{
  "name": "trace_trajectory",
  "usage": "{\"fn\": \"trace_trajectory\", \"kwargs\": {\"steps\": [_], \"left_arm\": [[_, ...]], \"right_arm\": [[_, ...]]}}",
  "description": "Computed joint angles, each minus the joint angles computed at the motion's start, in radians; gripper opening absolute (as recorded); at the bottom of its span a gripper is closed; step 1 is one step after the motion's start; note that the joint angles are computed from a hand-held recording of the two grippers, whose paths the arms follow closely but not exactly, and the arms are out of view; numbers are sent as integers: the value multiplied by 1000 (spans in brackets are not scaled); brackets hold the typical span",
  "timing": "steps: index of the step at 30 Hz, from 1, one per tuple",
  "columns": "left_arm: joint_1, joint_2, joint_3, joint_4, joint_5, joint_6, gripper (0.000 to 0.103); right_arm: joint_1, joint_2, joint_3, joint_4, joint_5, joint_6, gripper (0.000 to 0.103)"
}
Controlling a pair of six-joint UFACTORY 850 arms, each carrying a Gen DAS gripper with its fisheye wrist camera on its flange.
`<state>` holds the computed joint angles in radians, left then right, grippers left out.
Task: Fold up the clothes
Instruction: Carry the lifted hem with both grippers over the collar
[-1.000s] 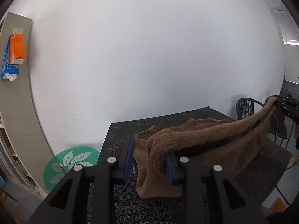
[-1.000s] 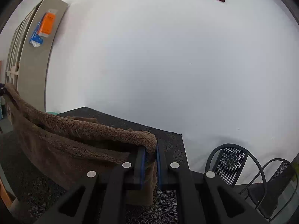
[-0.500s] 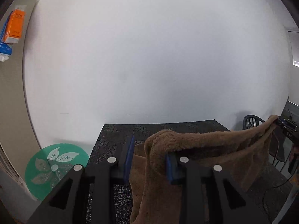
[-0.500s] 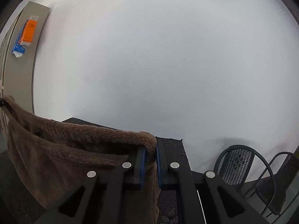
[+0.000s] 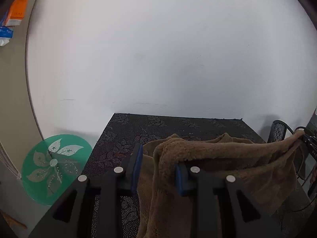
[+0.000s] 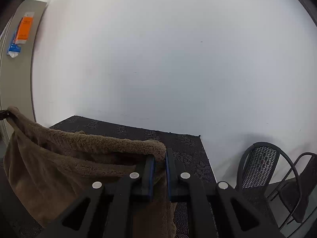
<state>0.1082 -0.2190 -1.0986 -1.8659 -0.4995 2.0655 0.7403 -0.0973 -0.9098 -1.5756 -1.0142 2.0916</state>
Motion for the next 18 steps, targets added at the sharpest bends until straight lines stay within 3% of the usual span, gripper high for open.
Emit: {"fn": "trace_trajectory", "kwargs": {"steps": [18], "left_arm": [[-54,-76,-52,-145,101,156,33]], "right_arm": [[-31,-60,-52,41,36,-10,10]]}}
